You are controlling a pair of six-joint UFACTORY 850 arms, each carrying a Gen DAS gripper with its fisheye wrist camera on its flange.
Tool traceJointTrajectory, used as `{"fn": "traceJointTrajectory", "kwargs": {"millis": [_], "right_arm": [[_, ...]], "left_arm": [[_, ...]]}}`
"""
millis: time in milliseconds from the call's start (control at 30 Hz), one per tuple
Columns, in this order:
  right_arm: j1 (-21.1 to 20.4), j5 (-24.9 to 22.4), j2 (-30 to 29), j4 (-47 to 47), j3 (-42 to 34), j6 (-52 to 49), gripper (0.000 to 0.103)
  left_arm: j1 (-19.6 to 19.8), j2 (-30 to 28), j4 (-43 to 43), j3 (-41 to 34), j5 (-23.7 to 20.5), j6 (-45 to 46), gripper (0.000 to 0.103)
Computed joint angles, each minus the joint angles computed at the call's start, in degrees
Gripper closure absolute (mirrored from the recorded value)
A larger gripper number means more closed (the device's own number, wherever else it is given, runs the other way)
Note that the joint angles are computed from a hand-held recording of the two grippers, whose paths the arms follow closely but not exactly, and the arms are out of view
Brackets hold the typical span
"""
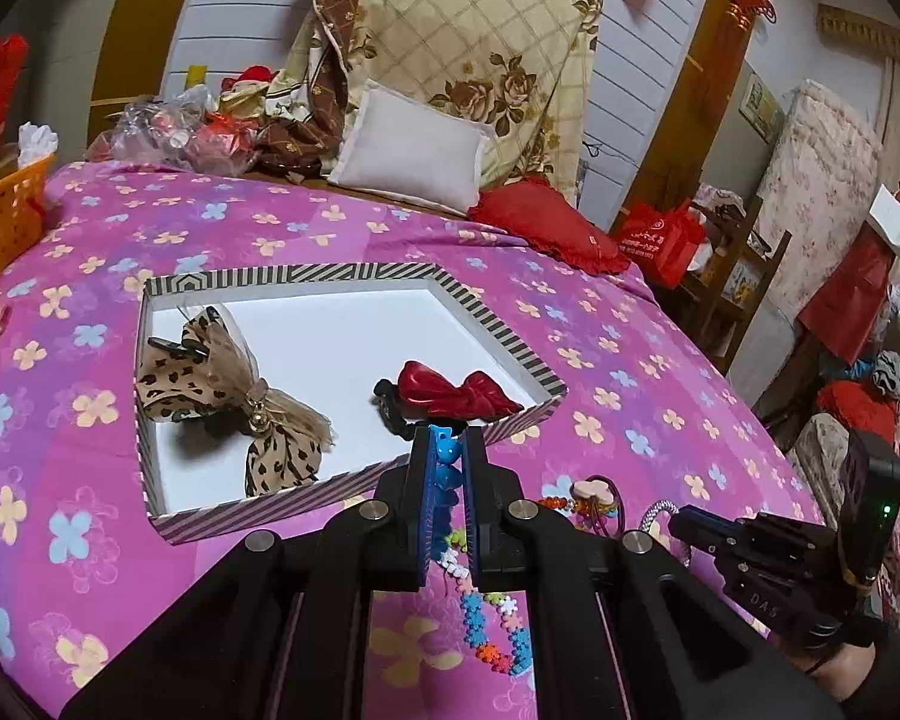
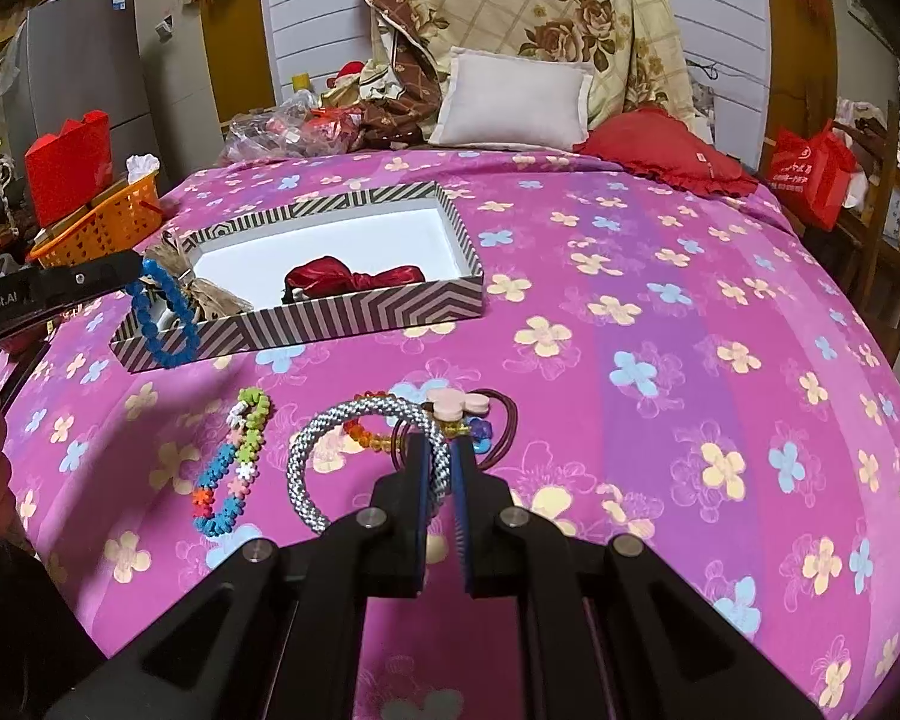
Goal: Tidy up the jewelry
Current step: 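Lift the blue bracelet and grey hair tie and carry them toward the box, then lower blue bracelet into box with left gripper while right carries the hair tie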
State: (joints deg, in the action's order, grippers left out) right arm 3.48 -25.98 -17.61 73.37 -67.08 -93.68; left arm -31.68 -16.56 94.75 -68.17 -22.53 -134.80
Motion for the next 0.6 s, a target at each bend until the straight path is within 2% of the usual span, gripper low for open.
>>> {"fn": "traceJointTrajectory", "kwargs": {"millis": [600], "right_arm": [[0.8, 1.5, 0.5, 2.9, 0.3, -2.3, 0.096]], "left_arm": [[0.5, -0.1, 0.6, -1.4, -0.2, -0.8, 0.091]]}}
